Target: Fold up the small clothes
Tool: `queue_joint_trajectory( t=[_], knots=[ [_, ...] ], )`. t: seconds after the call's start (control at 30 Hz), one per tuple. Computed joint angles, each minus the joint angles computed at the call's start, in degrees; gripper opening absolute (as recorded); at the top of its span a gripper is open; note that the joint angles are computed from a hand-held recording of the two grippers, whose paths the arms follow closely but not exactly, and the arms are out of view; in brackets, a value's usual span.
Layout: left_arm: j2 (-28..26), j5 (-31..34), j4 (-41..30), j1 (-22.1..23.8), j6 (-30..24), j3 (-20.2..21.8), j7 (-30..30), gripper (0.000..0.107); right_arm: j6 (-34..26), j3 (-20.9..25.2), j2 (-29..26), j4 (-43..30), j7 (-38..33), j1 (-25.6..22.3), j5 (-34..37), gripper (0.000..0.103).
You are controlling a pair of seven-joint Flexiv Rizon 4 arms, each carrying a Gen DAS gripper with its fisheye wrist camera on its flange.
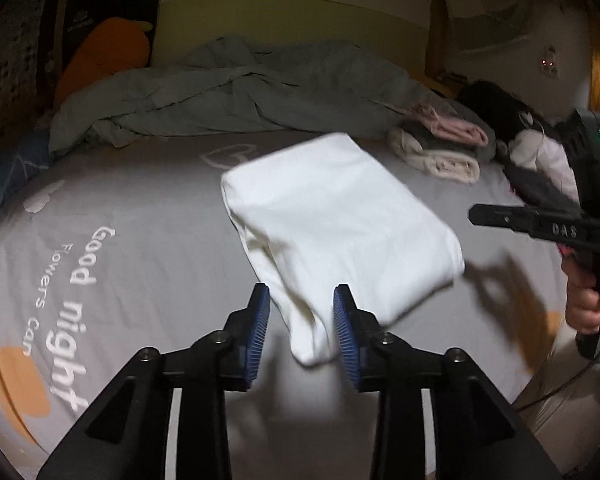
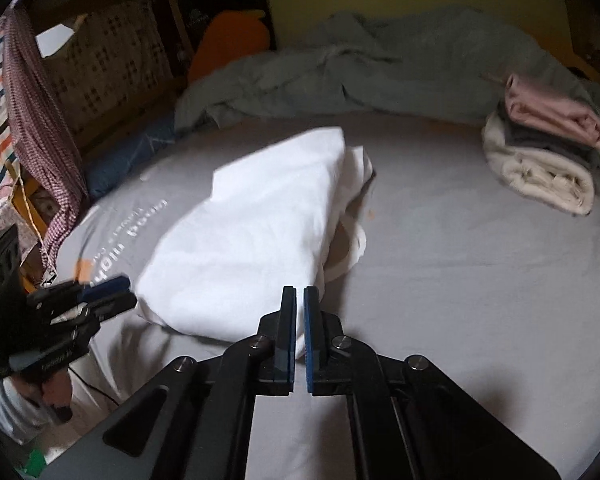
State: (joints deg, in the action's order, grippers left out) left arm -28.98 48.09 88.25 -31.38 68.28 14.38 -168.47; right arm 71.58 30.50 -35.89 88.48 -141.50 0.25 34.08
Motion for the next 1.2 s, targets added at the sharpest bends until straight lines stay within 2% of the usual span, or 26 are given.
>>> queue_joint_trajectory(
  t=[0.03, 0.07, 0.1, 0.13, 0.17, 0.23, 0.27, 0.37, 0.4, 0.43, 0.5, 0.63, 0.67, 0.73, 0.87, 0.93, 0.97, 1.0, 1.03, 1.07, 1.1, 1.13, 1.17, 1.2],
  knots=[
    [0.0, -1.02, -0.08, 1.18, 0.92, -0.38, 0.21, 0.039, -0.07, 0.05, 0.04, -0.62, 0.22, 0.07, 0.05, 0.015],
    [-0.1, -2.78, -0.11, 2.81, 2.54, -0.8, -0.02, 0.053, -1.03, -0.09, -0.18, -1.82, 1.08, 0.27, -0.08, 0.023],
    [-0.32, -5.32, 0.25, 4.94, 5.0, -1.61, 0.11, 0.066, -2.3, -0.54, -0.52, -3.25, 2.59, 0.82, -0.3, 0.036],
    [-1.09, -9.48, 0.94, 8.67, 9.37, -3.96, 2.4, 0.067, -3.43, -0.94, -0.79, -4.41, 3.73, 1.35, -0.52, 0.045],
    [-2.18, -13.06, 1.05, 11.8, 12.29, -6.14, 4.81, 0.067, -4.68, -1.47, -1.42, -6.13, 4.84, 2.31, -1.12, 0.045],
    [-4.65, -17.64, -0.78, 14.42, 12.57, -7.2, 6.98, 0.06, -5.4, -3.87, -3.07, -9.38, 8.21, 5.59, -3.22, 0.045],
    [-5.7, -19.69, -1.34, 15.33, 12.59, -7.46, 7.06, 0.044, -6.69, -5.15, -4.69, -12.04, 10.98, 7.23, -4.53, 0.045],
    [-9.54, -28.61, 0.09, 23.47, 18.45, -15.75, 10.87, 0.023, -12.54, -9.04, -9.86, -19.67, 19.92, 11.48, -9.24, 0.045],
    [-10.39, -30.13, 0.22, 24.7, 19.0, -17.24, 11.99, 0.017, -14.22, -8.78, -11.25, -21.42, 20.71, 11.51, -9.87, 0.036],
    [-11.05, -31.11, 0.0, 24.94, 18.81, -17.71, 13.01, 0.016, -16.25, -8.08, -12.45, -22.87, 20.85, 11.25, -10.11, 0.023],
    [-11.7, -31.32, -1.19, 22.95, 18.97, -15.54, 14.44, 0.005, -13.01, -7.79, -12.81, -21.7, 20.25, 11.38, -9.51, 0.018],
    [-11.74, -28.81, -4.85, 15.53, 22.94, -5.61, 16.11, 0.004, -5.84, -3.98, -12.38, -19.14, 15.53, 9.38, -7.1, 0.013],
    [-11.89, -28.29, -6.18, 13.13, 22.7, -2.31, 16.63, 0.004, -4.39, -3.01, -12.28, -18.89, 14.25, 8.94, -6.7, 0.013],
    [-12.25, -27.93, -8.89, 9.04, 17.31, 3.05, 17.11, 0.005, -2.14, -2.74, -12.12, -18.59, 13.36, 9.3, -7.2, 0.013],
    [-14.83, -32.75, -9.97, 10.36, 17.98, 2.66, 20.54, 0.005, -0.9, -3.51, -14.02, -20.52, 16.06, 10.54, -9.14, 0.013],
    [-15.54, -35.23, -10.11, 11.76, 14.24, 0.43, 24.16, 0.007, -1.35, -6.22, -15.13, -21.45, 20.0, 12.46, -11.63, 0.013],
    [-15.8, -36.69, -9.74, 12.63, 13.42, -0.99, 25.59, 0.011, -3.63, -6.17, -15.8, -22.27, 21.23, 12.0, -12.58, 0.014],
    [-15.85, -37.74, -8.88, 12.85, 13.45, -1.38, 26.17, 0.016, -5.78, -5.77, -16.25, -23.11, 22.16, 11.41, -12.99, 0.021],
    [-15.79, -38.33, -8.04, 12.1, 14.13, -0.44, 25.75, 0.018, -7.46, -5.56, -16.47, -23.79, 23.25, 10.86, -12.95, 0.034],
    [-15.54, -38.83, -7.21, 10.72, 14.63, 1.26, 24.73, 0.027, -8.47, -5.4, -16.46, -24.24, 24.16, 10.25, -12.57, 0.042],
    [-15.03, -39.47, -6.23, 9.84, 15.06, 2.34, 24.25, 0.039, -8.85, -5.24, -16.24, -24.31, 24.54, 9.63, -12.09, 0.058],
    [-14.28, -40.22, -4.7, 9.75, 16.47, 2.26, 24.34, 0.045, -8.98, -4.52, -16.14, -24.32, 23.83, 8.75, -11.36, 0.059],
    [-13.32, -41.08, -2.82, 10.51, 18.16, 0.84, 25.23, 0.057, -9.85, -3.63, -16.05, -24.63, 22.74, 7.78, -10.72, 0.059],
    [-12.34, -41.99, -0.78, 12.17, 19.74, -2.02, 27.01, 0.061, -11.21, -2.99, -15.98, -24.93, 21.7, 6.91, -10.13, 0.06]
  ],
)
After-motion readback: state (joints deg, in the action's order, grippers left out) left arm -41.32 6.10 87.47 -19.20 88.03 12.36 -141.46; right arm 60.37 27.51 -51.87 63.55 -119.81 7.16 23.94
